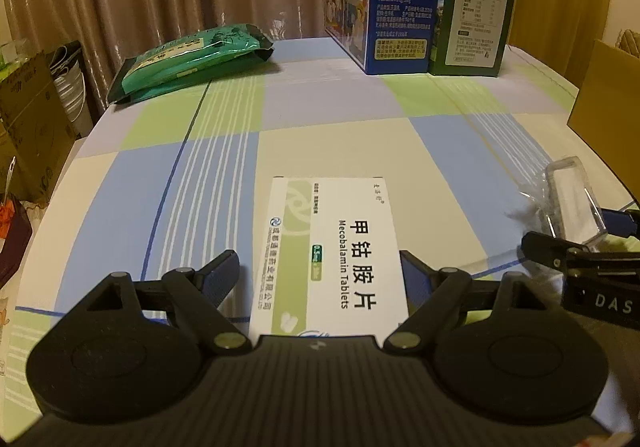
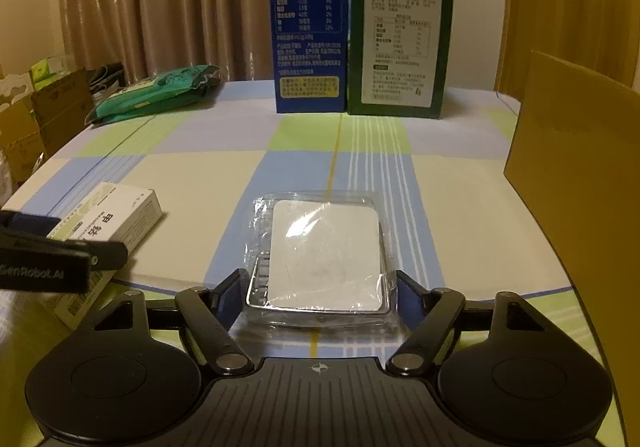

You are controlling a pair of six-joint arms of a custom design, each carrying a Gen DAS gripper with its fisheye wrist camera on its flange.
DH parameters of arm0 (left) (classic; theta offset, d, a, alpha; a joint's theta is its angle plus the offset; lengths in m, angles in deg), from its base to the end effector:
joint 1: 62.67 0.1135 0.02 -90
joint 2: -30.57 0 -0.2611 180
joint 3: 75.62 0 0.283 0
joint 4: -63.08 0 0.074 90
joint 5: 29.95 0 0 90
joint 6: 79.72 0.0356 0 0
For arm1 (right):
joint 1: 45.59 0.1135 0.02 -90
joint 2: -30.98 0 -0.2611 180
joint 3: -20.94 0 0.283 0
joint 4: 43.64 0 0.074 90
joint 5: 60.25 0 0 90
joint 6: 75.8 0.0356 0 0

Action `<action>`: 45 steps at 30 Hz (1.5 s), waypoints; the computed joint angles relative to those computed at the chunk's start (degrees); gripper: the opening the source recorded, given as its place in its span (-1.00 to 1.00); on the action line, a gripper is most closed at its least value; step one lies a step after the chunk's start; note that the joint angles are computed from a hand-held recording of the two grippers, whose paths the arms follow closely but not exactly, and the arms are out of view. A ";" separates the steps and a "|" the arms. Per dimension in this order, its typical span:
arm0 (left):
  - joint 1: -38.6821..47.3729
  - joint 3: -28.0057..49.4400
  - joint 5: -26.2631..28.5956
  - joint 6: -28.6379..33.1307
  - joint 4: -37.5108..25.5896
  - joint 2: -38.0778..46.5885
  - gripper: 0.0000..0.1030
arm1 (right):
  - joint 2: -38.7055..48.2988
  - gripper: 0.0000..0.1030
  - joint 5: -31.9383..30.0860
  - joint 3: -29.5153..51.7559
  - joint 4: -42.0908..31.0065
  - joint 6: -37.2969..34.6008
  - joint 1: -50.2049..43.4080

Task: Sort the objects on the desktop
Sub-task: 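Carry the tablet box and wrapped square over the cardboard box with both tools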

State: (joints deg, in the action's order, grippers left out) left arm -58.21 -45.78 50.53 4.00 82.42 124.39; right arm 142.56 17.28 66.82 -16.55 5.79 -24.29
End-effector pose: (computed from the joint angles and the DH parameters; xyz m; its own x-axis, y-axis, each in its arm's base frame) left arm 0.2380 0.0245 0.0430 -0.6751 -0.1609 -0.7200 -0.2695 0.9623 0.0377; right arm 0.2930 0.1225 0.0305 -0.5003 -0.3483 -0.7927 -0.5914 0.8061 0.0190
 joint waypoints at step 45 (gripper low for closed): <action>-14.91 -6.00 -9.59 -10.05 -11.92 -13.96 0.30 | -10.98 0.32 -7.33 -8.25 -5.80 -6.63 -9.01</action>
